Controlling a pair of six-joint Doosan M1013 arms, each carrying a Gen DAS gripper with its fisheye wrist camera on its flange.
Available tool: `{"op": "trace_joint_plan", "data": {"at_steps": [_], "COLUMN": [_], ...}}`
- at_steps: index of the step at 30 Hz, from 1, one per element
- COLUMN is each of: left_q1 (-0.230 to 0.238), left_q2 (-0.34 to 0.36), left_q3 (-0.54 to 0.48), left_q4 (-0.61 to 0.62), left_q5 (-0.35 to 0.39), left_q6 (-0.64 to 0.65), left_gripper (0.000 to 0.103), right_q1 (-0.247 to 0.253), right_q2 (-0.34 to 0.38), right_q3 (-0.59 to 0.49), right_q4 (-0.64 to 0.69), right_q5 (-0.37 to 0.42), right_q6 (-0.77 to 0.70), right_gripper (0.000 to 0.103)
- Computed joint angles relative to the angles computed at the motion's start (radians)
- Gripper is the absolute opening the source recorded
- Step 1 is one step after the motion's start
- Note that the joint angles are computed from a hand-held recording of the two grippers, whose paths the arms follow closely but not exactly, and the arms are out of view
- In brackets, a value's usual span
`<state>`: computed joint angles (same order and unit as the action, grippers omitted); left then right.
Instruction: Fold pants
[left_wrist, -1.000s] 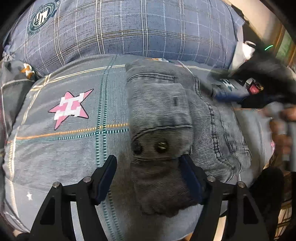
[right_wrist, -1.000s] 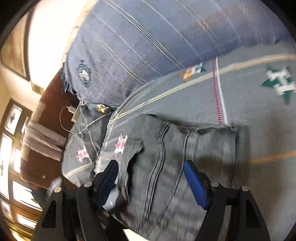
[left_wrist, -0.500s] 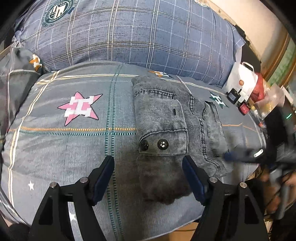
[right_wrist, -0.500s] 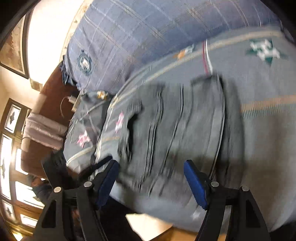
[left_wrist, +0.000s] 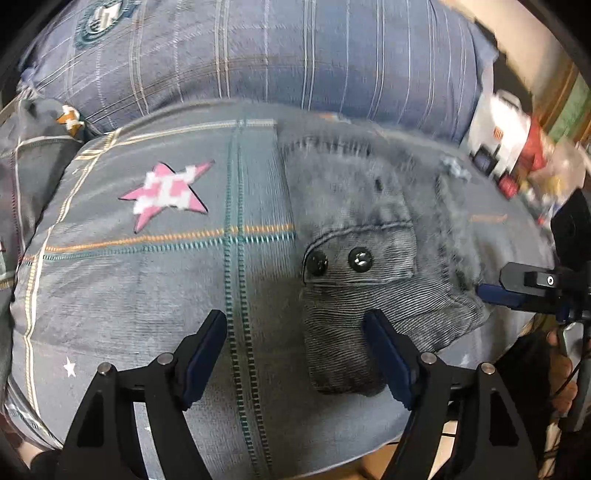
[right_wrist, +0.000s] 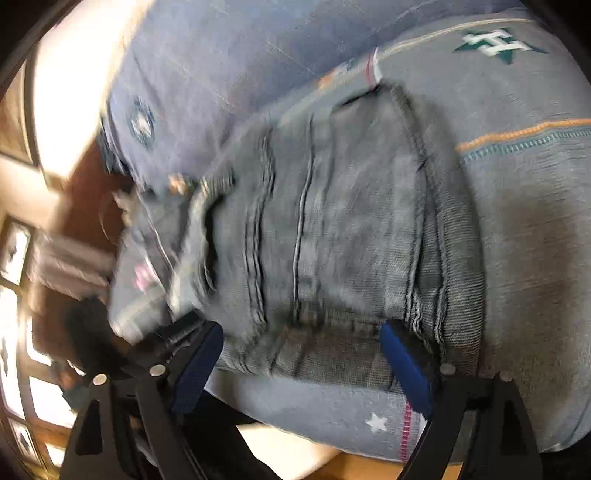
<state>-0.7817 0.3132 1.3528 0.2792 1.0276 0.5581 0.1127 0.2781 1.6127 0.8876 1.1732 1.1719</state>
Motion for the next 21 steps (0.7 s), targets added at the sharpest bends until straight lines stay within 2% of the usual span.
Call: {"op": "trace_joint_plan", "data": {"at_steps": [1,3,5,8,9,12,17,20,21], "left_q1": [0.004,0.013,0.021,0.057,0.072,0.088,0.079,0.058,0.044], "left_q2": [-0.013,-0.039,-0.045,-0.036,-0.031,-0.011,0.011,0.038,0.052], "left_q3": [0.009,0.036,0.042,0.040,0.043,0.027,-0.009,-0.051,-0.075], "left_q4": [0.000,0.020,0.025,-0.078,-0.135,-0.232,-0.195,-0.089,-0.029], "left_q5": [-0.028,-0.105,-0.127,-0.174,-0.203,-0.227,-0.216,-0.121,-0.061], "left_q6": [-0.020,-0.056,-0.072,-0.025,0.004,0.076,0.053,-0.008,-0.036], "left_gripper": [0.078,0.078,0.079,0.079,0.079,0.079,0.079,0.079,0.079], "right_q1": [-0.002,-0.013,-0.031,-0.055,-0.060,-0.082,-0.077,-0.062,-0.054], "right_q2": [-0.003,-0.032,-0.035,-0.022,-0.010,0.013,0.044,0.057,0.059], "right_q3": [-0.009,-0.010,-0.024,-0.049,-0.060,-0.068,-0.087,-0.101,-0.103], "right_q4": [-0.005,-0.003,0.006,-0.047,-0.065,-0.052,-0.005,-0.043,-0.070], "right_q5": [0.012,-0.025,-0.028,-0.050,-0.045,-0.007,0.004,-0.024,-0.037], "right_q6": [0.004,-0.038,-0.045,0.028,0.055,0.075,0.035,0.050,0.064], "right_gripper": [0.089,0.089,0.089,0.089,0.089,0.089,0.089,0.089,0.089]}}
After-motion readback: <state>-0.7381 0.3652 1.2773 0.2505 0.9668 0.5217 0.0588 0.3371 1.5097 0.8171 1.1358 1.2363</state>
